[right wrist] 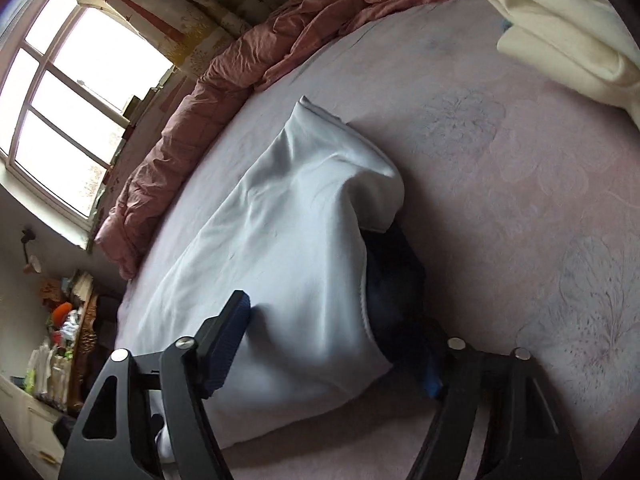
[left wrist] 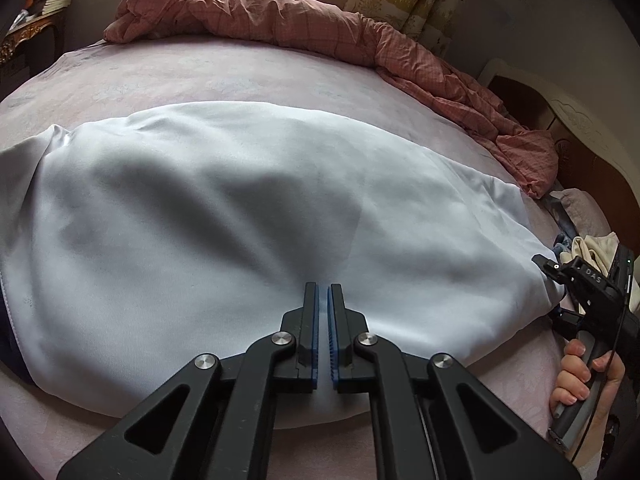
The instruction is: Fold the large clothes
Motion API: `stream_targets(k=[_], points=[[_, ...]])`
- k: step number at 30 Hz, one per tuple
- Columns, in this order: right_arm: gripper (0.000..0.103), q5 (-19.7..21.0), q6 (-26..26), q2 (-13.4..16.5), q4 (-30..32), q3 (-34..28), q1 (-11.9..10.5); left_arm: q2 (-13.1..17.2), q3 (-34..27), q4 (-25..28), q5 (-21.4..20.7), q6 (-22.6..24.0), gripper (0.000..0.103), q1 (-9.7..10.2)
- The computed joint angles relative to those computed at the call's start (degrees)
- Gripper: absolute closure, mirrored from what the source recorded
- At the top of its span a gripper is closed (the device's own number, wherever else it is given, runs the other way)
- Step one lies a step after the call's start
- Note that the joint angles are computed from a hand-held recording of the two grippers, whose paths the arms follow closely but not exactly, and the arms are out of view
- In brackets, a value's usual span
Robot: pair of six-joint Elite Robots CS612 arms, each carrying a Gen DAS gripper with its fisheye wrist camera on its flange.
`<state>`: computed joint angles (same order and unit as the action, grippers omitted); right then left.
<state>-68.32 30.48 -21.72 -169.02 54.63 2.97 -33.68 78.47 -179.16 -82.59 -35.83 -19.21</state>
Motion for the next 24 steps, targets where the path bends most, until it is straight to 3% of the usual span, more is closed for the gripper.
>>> stream_targets(k=[2,5,9,12,18,24], points=[[0.063,-4.34,-1.10,0.17,-0.19,-0.37,0.45,0.00,0.02,0.02,0.07,0.06,0.098,-0.02],[0.085,-5.18,-1.79,0.22,-1.70,-0.25,0.52,-0.07,-0.01,0.48,0.98,0.66,0.098,-0.26],[0.090,-8.27,-7.54,-1.57,-5.00,1.75,1.52,0.02,-0.29,0.63,0.70,1.33,0.092,-0.27],[0.090,-5.45,-12.20,-3.38,-7.29,3.08,2.11,0.02,-0.13,0.12,-0.33,0.92,0.092,0.02],[0.090,-6.90,-28.31,-5.80,-13.28,4.78,6.24,-0.28,0.21,-0.56,0.59,0.91,0.092,-0.16],[0.089,-1.61,-36.25,-4.78,-8.62,3.15,9.10,-0.51,0.91,-1.61,0.86,-1.04,0.089,0.27]])
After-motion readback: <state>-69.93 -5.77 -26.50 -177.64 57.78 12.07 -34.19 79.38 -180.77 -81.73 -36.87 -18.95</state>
